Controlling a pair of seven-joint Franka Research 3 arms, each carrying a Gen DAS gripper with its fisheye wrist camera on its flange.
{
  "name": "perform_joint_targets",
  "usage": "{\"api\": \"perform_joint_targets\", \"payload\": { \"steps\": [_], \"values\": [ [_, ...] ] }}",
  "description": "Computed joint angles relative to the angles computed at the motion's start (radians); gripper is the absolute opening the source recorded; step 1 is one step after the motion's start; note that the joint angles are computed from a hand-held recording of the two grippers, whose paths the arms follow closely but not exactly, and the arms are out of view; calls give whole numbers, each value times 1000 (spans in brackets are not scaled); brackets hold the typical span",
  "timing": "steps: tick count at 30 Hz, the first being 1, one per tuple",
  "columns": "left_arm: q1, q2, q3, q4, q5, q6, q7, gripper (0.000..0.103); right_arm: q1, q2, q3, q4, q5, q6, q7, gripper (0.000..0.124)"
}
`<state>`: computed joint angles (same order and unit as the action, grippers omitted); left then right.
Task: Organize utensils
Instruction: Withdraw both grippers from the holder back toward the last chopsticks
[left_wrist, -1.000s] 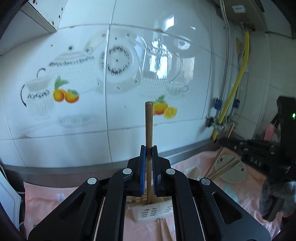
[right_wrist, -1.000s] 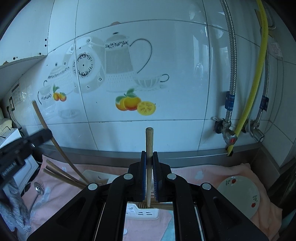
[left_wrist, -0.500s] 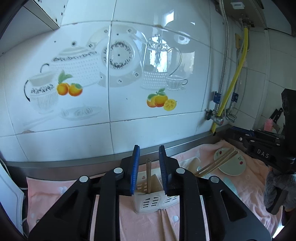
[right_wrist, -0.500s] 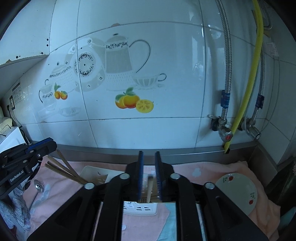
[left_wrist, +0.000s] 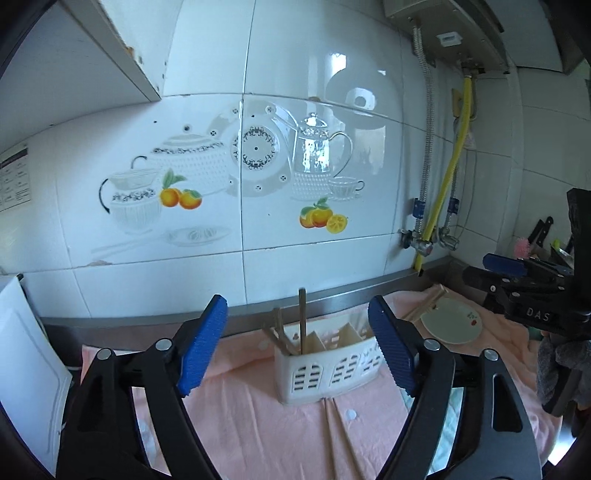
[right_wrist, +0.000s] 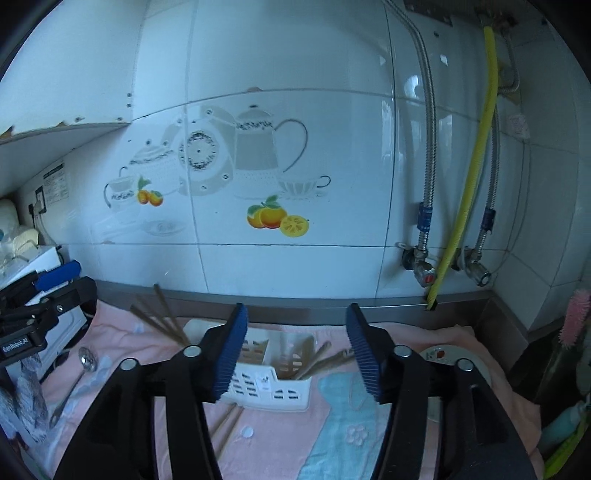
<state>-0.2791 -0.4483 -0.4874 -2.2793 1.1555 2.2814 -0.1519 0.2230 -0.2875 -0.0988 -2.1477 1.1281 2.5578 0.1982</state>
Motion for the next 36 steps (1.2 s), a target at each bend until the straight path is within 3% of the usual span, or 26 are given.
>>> {"api": "perform_joint_targets", "payload": {
  "steps": [3,11,19,30,36],
  "values": [
    [-20,-30,-21,-36,-23,-36,-13,88,-1,-55,-5,-61,0,4,-22,64],
    [-72,-95,-66,-133,-90,-105,-81,94,7,-201,-37,-254,-43,-29,-39,68],
    [-129,-110,-91,-191,-153,-170,-108,98,46,-312,-38,-460,-25,86,-146,73],
    [-211,-149,-113,-266,-225,-249,-226,98,88,-397,-49,-641,-71,159,-134,73],
    [-253,-157,-119,-297,-271,-301,-261,98,104,-388,-49,-690,-109,145,-50,66]
  ]
}}
